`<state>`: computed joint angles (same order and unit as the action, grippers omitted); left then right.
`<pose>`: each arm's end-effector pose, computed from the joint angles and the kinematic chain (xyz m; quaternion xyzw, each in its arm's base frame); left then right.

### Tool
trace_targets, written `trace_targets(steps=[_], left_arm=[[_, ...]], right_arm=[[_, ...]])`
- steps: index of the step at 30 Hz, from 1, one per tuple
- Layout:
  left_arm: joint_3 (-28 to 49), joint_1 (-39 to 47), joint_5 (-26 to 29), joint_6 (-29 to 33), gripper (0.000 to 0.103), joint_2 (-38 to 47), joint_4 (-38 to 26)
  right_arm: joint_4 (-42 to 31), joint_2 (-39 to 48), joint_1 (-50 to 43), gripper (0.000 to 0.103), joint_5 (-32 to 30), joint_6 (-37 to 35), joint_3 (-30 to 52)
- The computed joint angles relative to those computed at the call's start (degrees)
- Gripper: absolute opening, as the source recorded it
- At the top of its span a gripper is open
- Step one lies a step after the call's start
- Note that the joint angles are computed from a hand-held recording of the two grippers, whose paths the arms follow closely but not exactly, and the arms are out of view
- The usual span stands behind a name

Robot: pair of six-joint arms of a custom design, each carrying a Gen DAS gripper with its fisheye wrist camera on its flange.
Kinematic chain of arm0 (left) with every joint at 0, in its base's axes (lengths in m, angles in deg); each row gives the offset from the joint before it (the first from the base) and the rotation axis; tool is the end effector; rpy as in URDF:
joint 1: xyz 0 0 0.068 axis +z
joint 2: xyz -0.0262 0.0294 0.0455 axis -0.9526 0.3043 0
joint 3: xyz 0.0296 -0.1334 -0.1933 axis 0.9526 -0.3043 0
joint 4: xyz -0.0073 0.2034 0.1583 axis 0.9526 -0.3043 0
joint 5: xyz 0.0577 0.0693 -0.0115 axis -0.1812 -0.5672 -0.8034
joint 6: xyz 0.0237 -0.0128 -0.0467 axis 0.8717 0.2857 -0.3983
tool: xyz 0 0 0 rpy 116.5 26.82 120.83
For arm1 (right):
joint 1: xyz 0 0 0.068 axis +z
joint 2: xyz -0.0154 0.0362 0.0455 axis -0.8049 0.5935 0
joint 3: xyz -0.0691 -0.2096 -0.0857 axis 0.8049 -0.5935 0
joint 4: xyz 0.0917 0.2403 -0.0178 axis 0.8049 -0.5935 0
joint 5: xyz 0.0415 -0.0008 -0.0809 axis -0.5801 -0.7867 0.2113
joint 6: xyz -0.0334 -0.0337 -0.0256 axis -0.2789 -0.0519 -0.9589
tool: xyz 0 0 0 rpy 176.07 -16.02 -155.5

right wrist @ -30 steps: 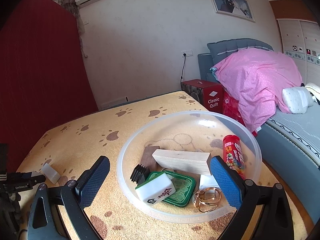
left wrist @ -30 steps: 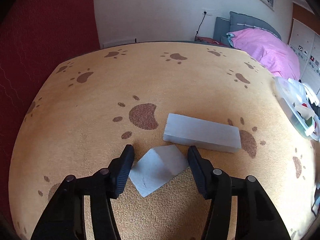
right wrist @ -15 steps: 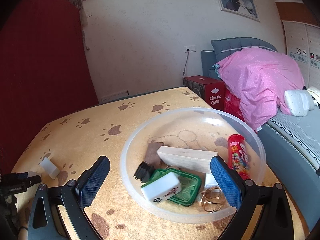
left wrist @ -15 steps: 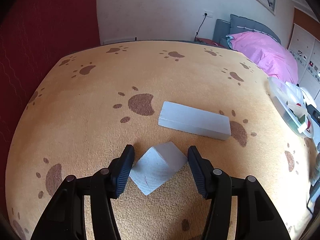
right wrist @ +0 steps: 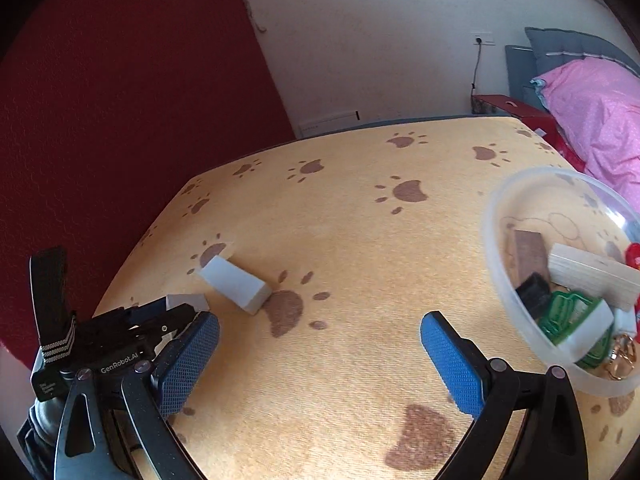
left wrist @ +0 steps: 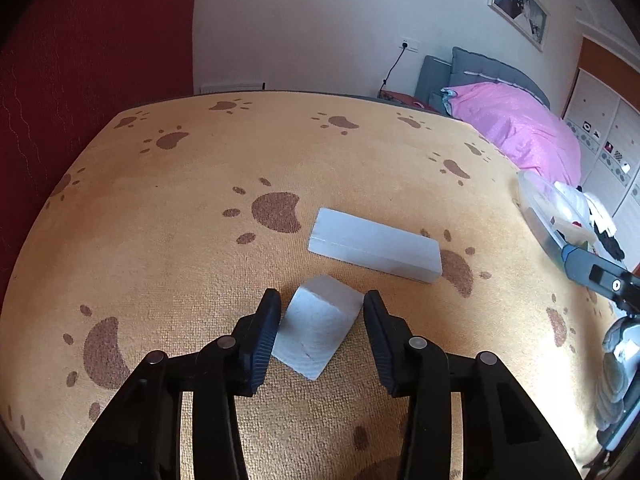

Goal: Organize rigid objects
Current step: 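Grasp the small white triangular piece with the left tool, then hold the white piece in the left tool while the right tool grasps the long white block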

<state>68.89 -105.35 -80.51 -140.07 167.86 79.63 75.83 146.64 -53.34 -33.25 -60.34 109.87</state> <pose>0.2449 -0.1365 0.0273 -0.2217 0.8945 0.0112 0.3882 0.3808 0.0267 0.0491 -0.3337 0.8410 0.2952 0.3071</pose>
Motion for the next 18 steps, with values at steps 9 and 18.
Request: trace_targets(steps=[9, 18], left_arm=[[-5.67, -2.26, -7.14, -6.27, 0.035, -7.23, -1.24], [-12.04, -1.11, -13.27, -15.37, 0.035, -15.88, -6.13]], right_arm=[[-6.93, 2.16, 9.09, 0.103, 3.72, 5.37, 3.19], [2.75, 4.25, 16.7, 0.103, 10.16, 15.89, 2.93]])
